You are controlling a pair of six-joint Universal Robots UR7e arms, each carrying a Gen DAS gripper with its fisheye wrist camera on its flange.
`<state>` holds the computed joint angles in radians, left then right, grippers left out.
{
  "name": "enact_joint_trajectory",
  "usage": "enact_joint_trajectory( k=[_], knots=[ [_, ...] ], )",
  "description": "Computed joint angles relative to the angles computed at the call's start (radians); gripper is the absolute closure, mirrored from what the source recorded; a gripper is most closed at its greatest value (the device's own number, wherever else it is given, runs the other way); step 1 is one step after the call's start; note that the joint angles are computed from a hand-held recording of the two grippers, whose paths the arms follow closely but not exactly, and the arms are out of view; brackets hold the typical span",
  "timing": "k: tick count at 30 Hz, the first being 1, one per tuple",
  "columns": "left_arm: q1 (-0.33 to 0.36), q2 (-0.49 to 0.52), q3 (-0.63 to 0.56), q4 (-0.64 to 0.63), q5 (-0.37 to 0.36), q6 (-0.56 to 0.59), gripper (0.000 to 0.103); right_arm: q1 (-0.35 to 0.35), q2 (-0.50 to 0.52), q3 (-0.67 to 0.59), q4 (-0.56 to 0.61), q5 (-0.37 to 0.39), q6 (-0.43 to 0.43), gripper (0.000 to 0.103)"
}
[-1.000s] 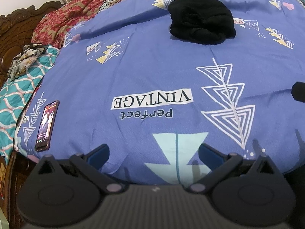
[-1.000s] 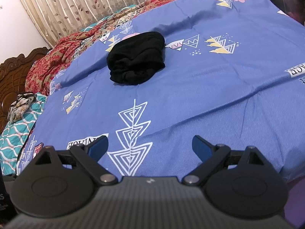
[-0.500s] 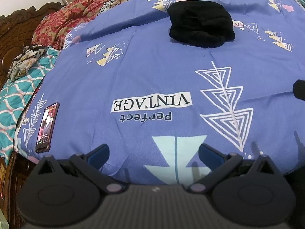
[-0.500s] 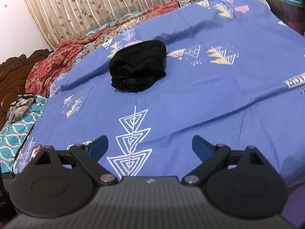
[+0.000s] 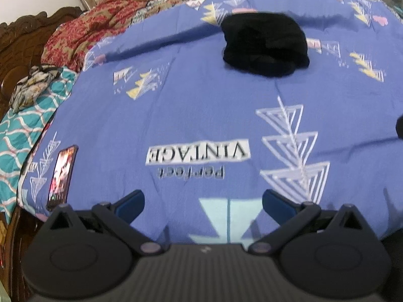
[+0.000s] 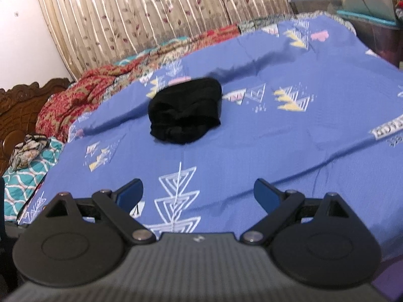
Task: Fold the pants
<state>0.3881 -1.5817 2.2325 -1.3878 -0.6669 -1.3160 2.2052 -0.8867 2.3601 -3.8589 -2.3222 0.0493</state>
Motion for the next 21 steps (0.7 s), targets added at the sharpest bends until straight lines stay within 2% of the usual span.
enact_joint_trajectory(
  k=[7, 16, 21],
  knots=[
    [0.009, 0.032, -0.044, -0.065, 0.044, 0.053, 0.000, 0.007, 0.015, -0.016, -0.135, -0.036, -0.090, 0.007],
    [0.015, 0.072, -0.072, -0.127, 0.062, 0.096, 0.000, 0.004, 0.014, -0.016, -0.215, -0.051, -0.165, 0.007],
    [0.016, 0.088, -0.086, -0.139, 0.076, 0.105, 0.000, -0.003, 0.012, -0.016, -0.216, -0.046, -0.161, 0.007]
  ],
)
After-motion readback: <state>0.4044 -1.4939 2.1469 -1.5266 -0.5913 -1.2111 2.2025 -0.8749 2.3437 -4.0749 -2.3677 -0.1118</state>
